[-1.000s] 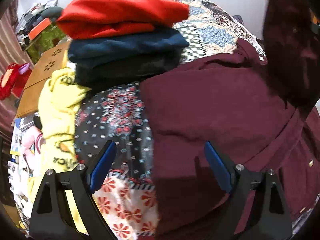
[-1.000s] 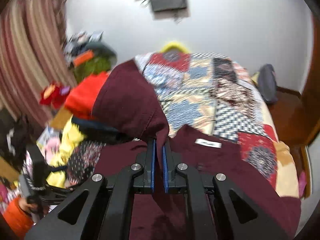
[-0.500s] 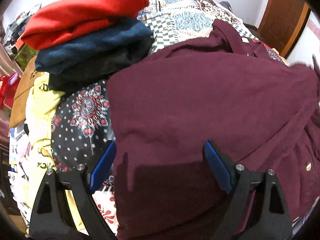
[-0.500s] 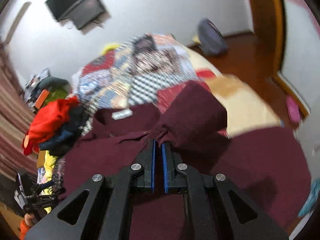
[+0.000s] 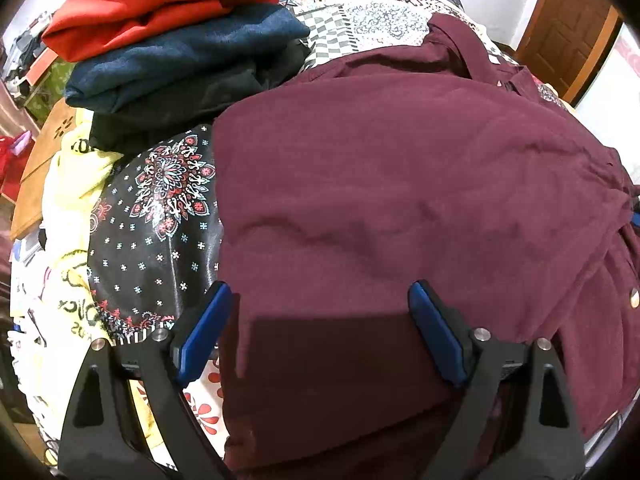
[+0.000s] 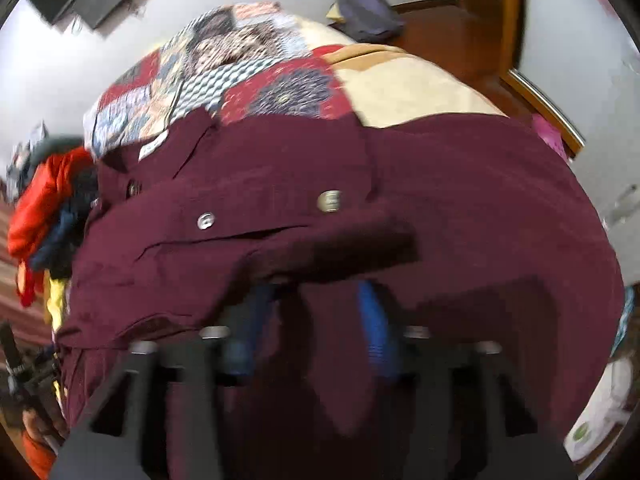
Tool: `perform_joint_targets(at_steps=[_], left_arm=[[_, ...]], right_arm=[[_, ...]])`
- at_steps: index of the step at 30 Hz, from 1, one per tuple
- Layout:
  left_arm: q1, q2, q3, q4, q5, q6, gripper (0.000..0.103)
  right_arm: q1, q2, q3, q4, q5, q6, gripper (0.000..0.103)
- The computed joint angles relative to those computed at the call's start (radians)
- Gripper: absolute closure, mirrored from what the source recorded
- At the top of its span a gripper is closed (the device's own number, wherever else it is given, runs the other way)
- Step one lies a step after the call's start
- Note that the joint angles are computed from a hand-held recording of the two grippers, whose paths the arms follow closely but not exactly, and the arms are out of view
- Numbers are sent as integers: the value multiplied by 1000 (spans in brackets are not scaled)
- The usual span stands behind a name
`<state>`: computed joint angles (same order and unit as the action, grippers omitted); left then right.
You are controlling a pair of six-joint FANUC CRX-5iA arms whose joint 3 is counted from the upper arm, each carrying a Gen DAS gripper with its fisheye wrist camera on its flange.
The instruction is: Fold large clothes
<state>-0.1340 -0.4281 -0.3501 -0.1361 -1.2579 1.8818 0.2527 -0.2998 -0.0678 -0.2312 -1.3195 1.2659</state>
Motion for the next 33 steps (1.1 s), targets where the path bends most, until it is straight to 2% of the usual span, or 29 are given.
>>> perform_joint_targets(at_steps=[3,4,9,11,13,16,22,28,33], left_arm=[[-11,6,11,-14,-10,12,12],[-17,12,20,-23,-17,14,12],[-95,43,95,-110,-55,30,13],[-125,51,130,-138,-56,45,13],[-142,59,159,-149,-46,55,13],[-173,83,209,-170,-23,74,12],[-221,175,307,-181,25,90,12],[-251,282,369,-125,73,77,12],[-297,351,407,-111,87,68,12]], right_arm=[[-126,21,39,-119,-18,-12,44],[-140,27,47,-127,-19,-21,44],[-100,31,58,-2,27,-64,43],[-84,38,60,24,32,-56,38],[-68,48,55,48,34,-53,33],[-44,62,34,96,21,-49,32],[-71,24,6,101,-12,17,32],[-182,-33,-15,94,-30,12,32],[-359,-45,-24,48,-55,1,32]])
